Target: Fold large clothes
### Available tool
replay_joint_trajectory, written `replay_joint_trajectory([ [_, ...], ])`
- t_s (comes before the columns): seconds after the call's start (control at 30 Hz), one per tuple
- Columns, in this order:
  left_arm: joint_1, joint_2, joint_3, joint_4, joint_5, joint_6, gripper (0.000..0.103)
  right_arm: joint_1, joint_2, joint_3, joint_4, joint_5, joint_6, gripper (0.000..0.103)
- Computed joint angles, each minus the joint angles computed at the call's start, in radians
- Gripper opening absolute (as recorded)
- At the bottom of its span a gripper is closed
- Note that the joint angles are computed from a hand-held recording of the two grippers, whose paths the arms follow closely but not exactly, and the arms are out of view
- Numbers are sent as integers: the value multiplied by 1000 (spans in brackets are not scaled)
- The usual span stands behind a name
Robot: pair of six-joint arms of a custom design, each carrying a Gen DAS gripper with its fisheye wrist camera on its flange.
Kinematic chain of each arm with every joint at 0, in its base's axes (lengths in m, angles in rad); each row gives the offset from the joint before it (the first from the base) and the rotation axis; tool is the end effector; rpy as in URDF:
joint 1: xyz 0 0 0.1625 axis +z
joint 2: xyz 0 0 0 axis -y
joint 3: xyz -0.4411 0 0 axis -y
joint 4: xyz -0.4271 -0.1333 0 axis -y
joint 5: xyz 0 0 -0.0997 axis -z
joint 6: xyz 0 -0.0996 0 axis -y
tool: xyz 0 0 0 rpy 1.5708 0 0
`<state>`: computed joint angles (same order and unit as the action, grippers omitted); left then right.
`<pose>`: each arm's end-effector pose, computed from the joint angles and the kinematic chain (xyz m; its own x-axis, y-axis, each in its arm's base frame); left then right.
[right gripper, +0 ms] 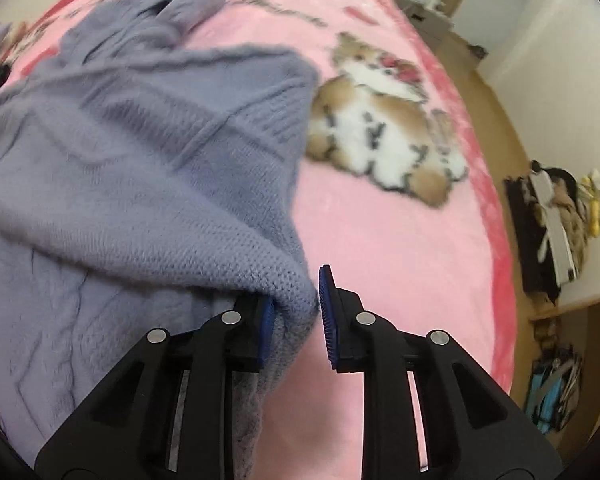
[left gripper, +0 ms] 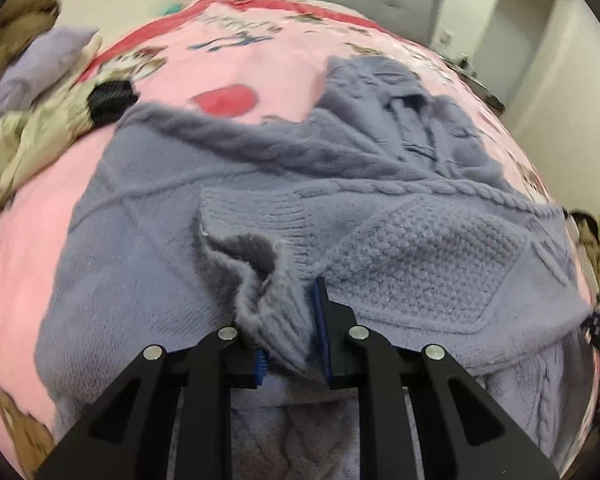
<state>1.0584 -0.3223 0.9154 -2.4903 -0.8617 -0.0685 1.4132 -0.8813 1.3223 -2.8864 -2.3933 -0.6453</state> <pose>-0.2642 -0.8739 0.0239 -0.7938 0.1332 -0.5934 0.4110 0.8366 -0.3621 -0.0633 -0.7825 0.3536 -0.5269 0.1481 0.8370 -0.2707 0.9042 -0.3303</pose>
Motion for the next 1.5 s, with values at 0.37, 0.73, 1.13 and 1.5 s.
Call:
replay_joint_trajectory([
  [0.37,-4,61,-55,-9,24,31,21,-30,31,-40,31,-43,-27,24],
  [0.73,-41,-3,59,-152,140,133,74,3,-133,90,149,113,41,53],
  [1.13,-34,37,-117,79,-113,233,75,-7,-31,-190,390,460,273,63],
  [1.5,6,64,-121,174,-74,145,75,-4,172,-342,435,134,182,53],
])
